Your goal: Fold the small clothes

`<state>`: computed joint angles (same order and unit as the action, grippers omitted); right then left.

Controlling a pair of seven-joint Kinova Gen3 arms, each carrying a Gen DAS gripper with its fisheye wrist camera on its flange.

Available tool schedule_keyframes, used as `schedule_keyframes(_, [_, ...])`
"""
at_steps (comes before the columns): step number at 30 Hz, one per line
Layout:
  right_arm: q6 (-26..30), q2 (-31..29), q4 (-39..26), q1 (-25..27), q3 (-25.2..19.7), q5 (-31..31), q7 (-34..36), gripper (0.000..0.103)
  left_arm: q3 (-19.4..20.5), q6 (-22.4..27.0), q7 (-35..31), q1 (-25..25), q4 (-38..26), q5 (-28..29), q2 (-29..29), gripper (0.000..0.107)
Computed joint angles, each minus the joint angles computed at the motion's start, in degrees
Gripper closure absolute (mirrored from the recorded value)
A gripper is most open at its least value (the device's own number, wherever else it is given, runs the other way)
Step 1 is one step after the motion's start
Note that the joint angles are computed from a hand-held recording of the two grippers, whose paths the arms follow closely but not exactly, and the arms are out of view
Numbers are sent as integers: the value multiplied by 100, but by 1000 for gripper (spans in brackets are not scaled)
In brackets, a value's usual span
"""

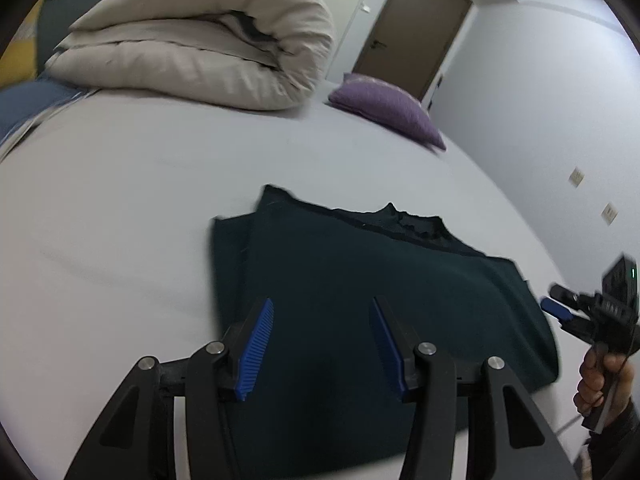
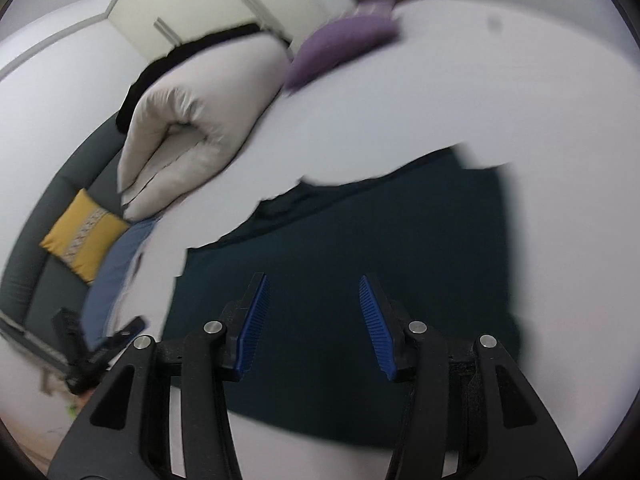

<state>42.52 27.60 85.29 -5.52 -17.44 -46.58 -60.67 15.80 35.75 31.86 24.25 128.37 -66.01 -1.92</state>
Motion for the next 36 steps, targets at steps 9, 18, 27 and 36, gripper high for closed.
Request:
schedule_keyframes(9, [-57,1630,-1479,-62,-264,149,-1078,63,-790,289,-1788,222,-1207,452,1443,55])
schedule_keyframes(18, [-393,2068,-1778,585,-656,43,-654,84,-1282,-542,-141,502,-294,-667,1192,54])
schedule_keyframes(27, [-1090,974,-696,559,-568,384,-790,75,-345,-130,-112,-142,-316,-539,1183,54])
schedule_keyframes(36, [-75,926,240,145,-1264,210,376,66,-972,1471,-1406,1776,-1218,995,1557,44])
